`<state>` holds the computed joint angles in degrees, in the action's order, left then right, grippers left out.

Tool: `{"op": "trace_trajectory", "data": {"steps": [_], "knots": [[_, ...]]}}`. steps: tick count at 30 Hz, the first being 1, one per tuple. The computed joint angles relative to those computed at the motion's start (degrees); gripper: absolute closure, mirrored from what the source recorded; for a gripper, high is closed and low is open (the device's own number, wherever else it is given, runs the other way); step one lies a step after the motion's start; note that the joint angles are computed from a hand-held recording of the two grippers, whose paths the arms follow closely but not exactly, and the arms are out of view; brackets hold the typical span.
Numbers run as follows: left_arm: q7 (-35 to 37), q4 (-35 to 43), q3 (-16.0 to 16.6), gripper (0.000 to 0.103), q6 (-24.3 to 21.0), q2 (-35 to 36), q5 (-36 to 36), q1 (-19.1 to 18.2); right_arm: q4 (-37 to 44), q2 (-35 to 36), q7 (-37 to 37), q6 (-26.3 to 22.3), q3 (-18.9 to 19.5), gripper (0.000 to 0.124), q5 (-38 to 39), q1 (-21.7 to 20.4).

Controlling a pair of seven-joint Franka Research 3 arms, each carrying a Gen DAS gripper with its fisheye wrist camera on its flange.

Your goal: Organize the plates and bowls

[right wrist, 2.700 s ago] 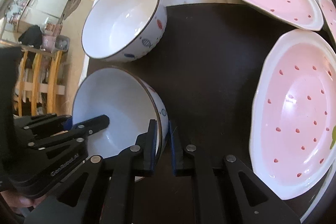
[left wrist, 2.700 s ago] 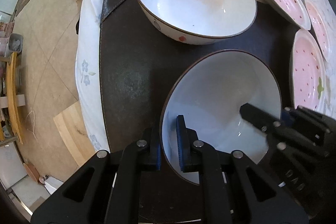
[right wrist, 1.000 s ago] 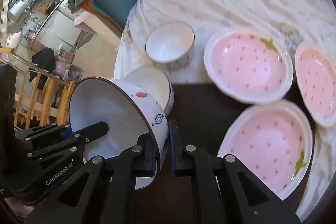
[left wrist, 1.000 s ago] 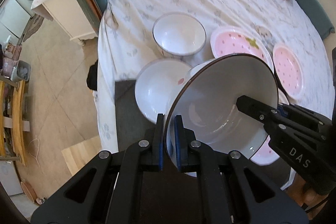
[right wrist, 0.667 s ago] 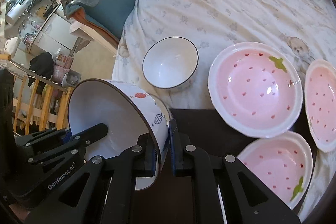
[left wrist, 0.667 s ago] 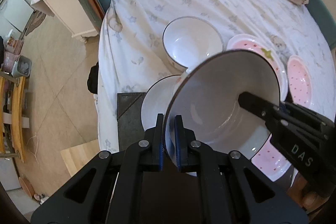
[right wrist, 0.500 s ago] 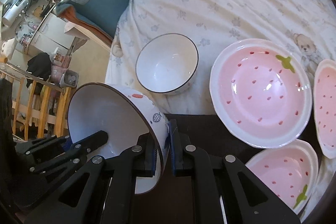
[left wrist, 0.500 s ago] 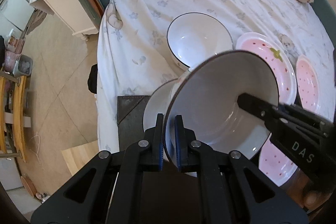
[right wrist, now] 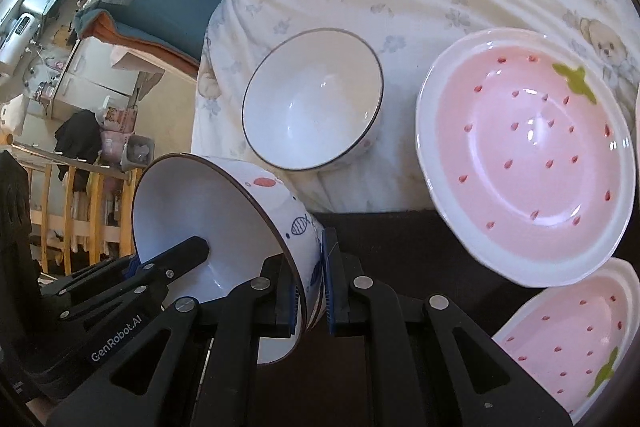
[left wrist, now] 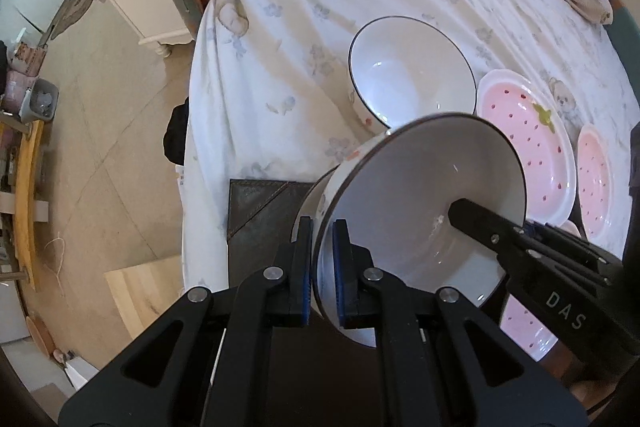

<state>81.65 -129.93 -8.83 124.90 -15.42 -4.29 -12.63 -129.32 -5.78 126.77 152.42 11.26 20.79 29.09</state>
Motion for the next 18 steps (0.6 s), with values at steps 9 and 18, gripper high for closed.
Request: {"op": "trace_trajectory", "data": {"steps": [9,18], "knots": [[-0.3,-1.6,0.4,0.096,-0.3,0.0,-2.0,0.4,0.5,0.3,2.2,-0.2,0.3,0.107,-3.1,-0.1],[0.0,-2.2,0.9,0.095,-0.5,-1.1,-2.7,0.5,-0.5,0.1,-1.0,1.3,-0.3,0.107,1.5,0.4]]}}
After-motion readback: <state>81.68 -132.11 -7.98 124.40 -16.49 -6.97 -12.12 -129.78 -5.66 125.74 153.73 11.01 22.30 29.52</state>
